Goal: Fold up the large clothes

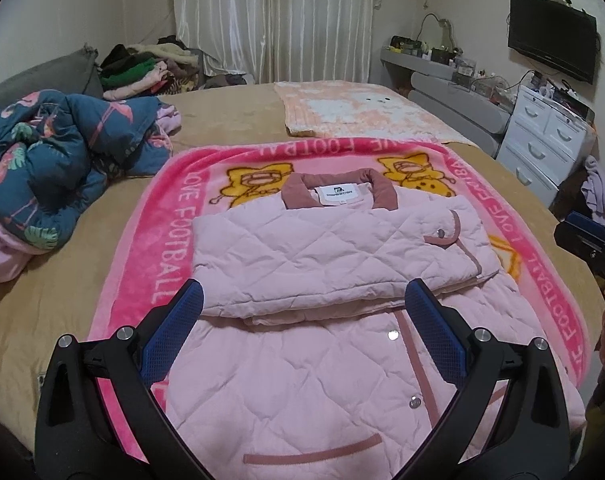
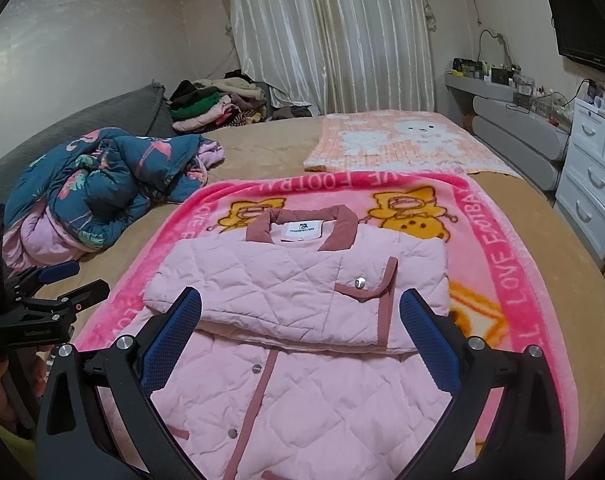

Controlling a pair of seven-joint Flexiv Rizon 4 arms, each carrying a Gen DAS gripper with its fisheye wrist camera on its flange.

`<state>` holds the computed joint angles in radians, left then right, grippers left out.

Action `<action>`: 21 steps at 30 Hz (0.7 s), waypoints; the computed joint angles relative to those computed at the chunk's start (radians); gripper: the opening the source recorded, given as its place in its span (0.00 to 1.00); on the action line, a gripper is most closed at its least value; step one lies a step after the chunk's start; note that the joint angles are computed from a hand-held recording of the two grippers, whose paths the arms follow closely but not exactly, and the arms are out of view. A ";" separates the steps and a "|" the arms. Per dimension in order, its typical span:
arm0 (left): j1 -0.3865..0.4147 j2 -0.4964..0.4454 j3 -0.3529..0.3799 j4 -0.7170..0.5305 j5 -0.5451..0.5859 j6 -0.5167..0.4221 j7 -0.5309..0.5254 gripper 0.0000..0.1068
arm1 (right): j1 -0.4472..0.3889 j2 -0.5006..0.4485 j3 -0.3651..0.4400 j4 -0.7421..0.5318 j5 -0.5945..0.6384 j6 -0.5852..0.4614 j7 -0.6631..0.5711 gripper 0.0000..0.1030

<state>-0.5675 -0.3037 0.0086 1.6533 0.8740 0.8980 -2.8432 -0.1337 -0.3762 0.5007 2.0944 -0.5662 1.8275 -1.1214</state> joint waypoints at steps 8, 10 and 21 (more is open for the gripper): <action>-0.025 0.024 -0.016 0.026 0.030 -0.019 -0.040 0.89 | -0.009 0.057 -0.032 0.087 -0.041 0.065 0.031 0.96; -0.030 0.028 -0.022 0.035 0.038 -0.024 -0.051 0.89 | 0.002 0.072 -0.057 0.111 -0.056 0.084 0.047 0.96; -0.046 0.041 -0.048 0.067 0.064 -0.047 -0.097 0.89 | 0.053 0.115 -0.192 0.204 -0.173 0.159 0.147 0.96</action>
<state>-0.6139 -0.2626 -0.0393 1.7202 0.9379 0.8513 -2.9400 -0.0811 -0.2609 0.3090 2.2986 -0.7390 1.9860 -0.9747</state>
